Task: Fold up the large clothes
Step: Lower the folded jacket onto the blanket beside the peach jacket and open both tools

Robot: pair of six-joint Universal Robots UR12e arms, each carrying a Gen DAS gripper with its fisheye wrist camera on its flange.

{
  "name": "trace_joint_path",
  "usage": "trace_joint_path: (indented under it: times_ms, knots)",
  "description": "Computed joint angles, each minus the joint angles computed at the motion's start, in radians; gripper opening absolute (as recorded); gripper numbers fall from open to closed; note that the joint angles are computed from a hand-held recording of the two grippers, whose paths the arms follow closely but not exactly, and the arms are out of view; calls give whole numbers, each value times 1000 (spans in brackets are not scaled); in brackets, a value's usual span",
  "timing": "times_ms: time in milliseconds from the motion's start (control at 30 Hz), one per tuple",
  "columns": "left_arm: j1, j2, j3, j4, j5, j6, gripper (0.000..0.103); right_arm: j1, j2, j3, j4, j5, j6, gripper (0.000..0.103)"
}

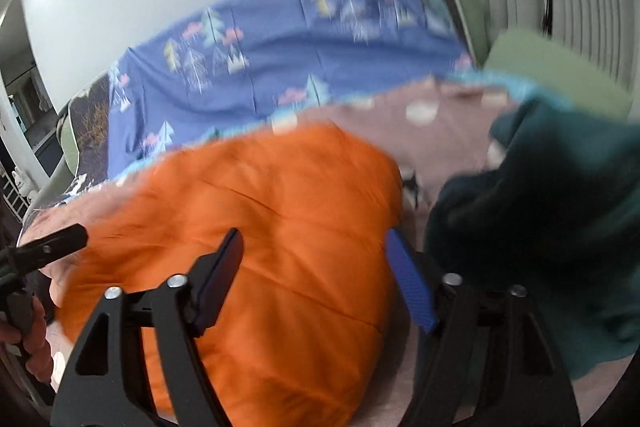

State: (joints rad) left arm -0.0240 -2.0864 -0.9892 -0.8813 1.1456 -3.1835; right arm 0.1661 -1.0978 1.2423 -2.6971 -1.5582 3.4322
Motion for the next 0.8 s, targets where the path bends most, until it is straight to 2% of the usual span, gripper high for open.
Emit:
trace_joint_path:
  times_ms: [67,100,167,233,300,400,500,567,633,667,733,800]
  knots:
    - [-17,28,-32,62,82,18,87,5,-3,9,-82,-31,13,46]
    - [-22,32,-33,94,102,17,85,6,0,14,-127,-36,21,41]
    - [-22,48,-52,199,113,-7,63,13,1,25,-195,-67,40,27]
    - [-22,65,-82,277,101,-25,33,12,6,27,-228,-67,68,24]
    - [-25,65,-87,327,65,-49,28,6,12,24,-220,-40,97,23]
    - [-43,31,-69,345,27,-65,28,-5,23,11,-163,30,124,23]
    - [-73,7,-50,280,68,8,28,-5,43,-20,-62,47,117,23]
    - [-95,-21,-6,121,123,101,28,0,49,-34,12,50,123,23]
    - [-111,-41,19,20,203,141,32,4,61,-46,57,53,134,23]
    - [-110,-47,23,-2,208,136,33,8,66,-54,75,38,125,23]
    - [-98,-50,24,-35,172,103,35,18,70,-67,112,2,101,23]
    - [-93,-49,25,-59,159,113,36,24,73,-76,144,-16,89,24]
